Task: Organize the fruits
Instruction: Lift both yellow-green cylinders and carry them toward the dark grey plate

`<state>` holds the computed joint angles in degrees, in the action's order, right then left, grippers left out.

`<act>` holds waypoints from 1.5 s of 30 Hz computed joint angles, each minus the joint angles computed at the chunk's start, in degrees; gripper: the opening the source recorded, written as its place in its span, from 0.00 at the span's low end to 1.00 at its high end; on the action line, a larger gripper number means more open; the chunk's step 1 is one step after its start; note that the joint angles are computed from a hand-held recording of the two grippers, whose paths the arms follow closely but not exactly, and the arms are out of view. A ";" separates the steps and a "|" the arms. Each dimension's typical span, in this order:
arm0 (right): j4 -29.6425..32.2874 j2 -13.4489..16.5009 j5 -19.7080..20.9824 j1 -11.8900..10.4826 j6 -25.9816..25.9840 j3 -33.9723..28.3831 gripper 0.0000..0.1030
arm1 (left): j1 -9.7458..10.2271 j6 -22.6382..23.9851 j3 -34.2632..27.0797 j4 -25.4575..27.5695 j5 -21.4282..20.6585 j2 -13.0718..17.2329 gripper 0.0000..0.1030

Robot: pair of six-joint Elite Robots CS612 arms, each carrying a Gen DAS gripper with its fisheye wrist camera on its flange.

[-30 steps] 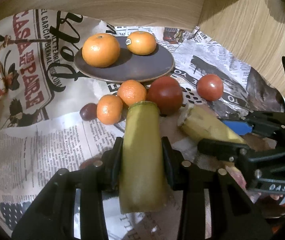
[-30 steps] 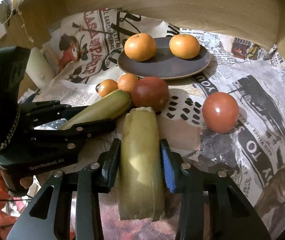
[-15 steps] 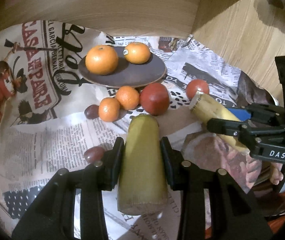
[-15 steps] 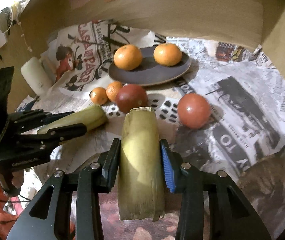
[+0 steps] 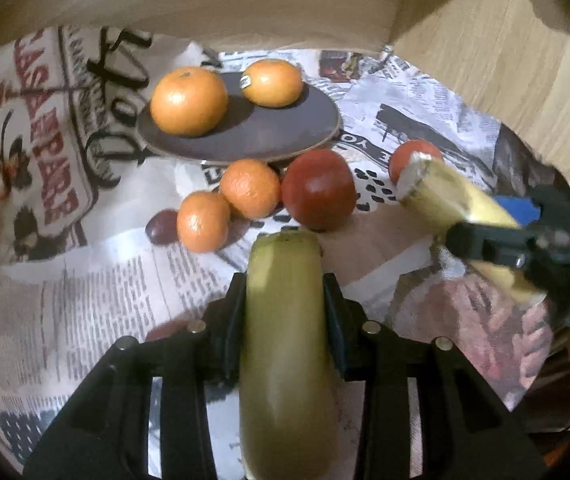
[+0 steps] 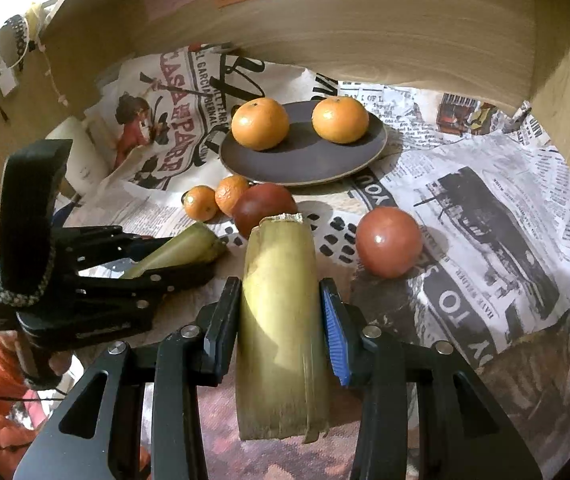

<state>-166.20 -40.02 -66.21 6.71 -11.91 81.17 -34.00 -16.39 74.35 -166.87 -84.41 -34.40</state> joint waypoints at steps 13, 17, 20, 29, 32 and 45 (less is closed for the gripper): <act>-3.01 0.89 -1.01 -0.08 0.32 -3.02 0.35 | 0.61 0.11 -0.04 -4.03 0.06 -1.33 0.35; -3.57 1.20 -1.03 -0.11 0.01 -4.18 0.35 | 1.15 -0.32 0.15 -5.75 -1.16 -2.05 0.35; -4.26 1.40 -1.11 -0.14 -0.15 -4.92 0.35 | 1.36 -0.15 0.11 -7.11 -1.26 -2.49 0.35; -3.49 2.82 -1.11 -0.28 0.44 -8.45 0.35 | 2.10 1.26 -4.54 -7.12 -1.79 -1.27 0.35; -2.84 3.61 -1.98 -0.10 0.07 -9.99 0.35 | 2.20 2.14 -7.21 -5.64 -1.48 -0.07 0.35; 3.61 7.23 -2.58 0.31 -1.15 -17.47 0.35 | 3.65 3.94 -19.47 7.00 -7.84 6.32 0.35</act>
